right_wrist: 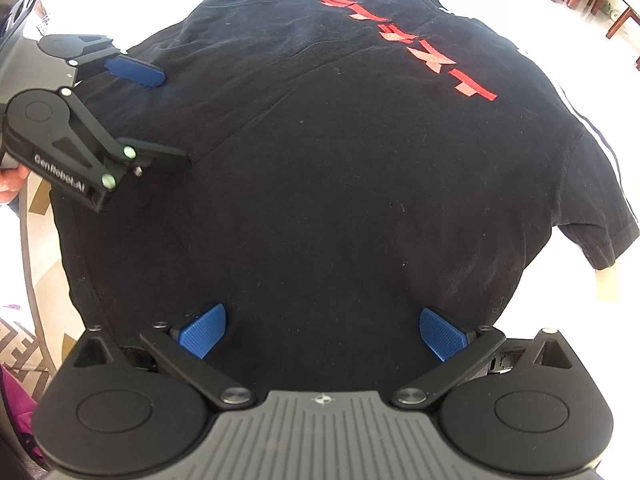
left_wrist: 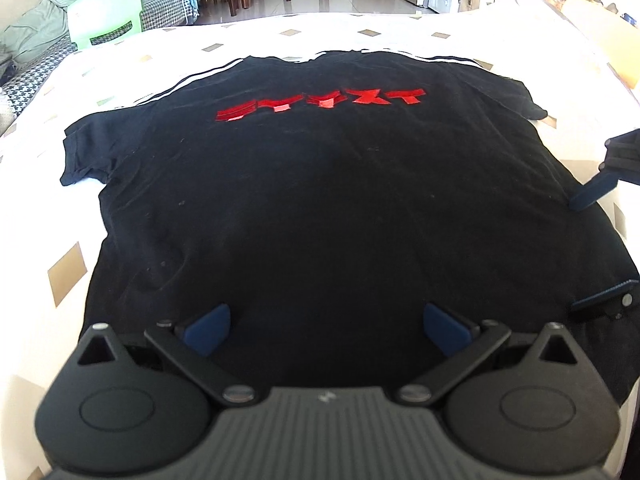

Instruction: Fold clothes

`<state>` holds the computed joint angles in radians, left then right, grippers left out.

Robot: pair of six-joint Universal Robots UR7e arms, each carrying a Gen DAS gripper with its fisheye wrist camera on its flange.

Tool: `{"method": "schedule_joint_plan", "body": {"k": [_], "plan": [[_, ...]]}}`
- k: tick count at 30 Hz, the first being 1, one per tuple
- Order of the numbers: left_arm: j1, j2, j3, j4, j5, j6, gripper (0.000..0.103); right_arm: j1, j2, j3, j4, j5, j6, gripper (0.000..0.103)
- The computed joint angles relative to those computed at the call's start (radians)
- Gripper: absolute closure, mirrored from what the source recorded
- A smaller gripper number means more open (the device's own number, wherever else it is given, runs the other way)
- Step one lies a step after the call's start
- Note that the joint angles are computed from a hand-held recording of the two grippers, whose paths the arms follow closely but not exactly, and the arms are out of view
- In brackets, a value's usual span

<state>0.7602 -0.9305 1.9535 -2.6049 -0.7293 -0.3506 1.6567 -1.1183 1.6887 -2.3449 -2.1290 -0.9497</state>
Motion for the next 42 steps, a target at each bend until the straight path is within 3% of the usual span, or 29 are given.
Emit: {"method": "schedule_joint_plan", "body": {"k": [22,37,40,42], "plan": [[0.002,-0.107,0.053,0.175,0.060,-0.237,0.000,0.004,0.011,-0.014,0.016,-0.014,0.003,0.000],[0.001,-0.117,-0.016,0.427,0.039,-0.466,0.000,-0.007,0.004,-0.006,0.002,0.007,-0.026,0.000],[-0.004,-0.113,-0.048,0.514,0.039,-0.499,0.000,0.002,0.020,-0.044,0.066,-0.017,0.007,0.000],[-0.015,-0.112,-0.060,0.555,0.061,-0.507,0.000,0.005,0.026,-0.074,0.104,-0.017,0.053,0.009]]}}
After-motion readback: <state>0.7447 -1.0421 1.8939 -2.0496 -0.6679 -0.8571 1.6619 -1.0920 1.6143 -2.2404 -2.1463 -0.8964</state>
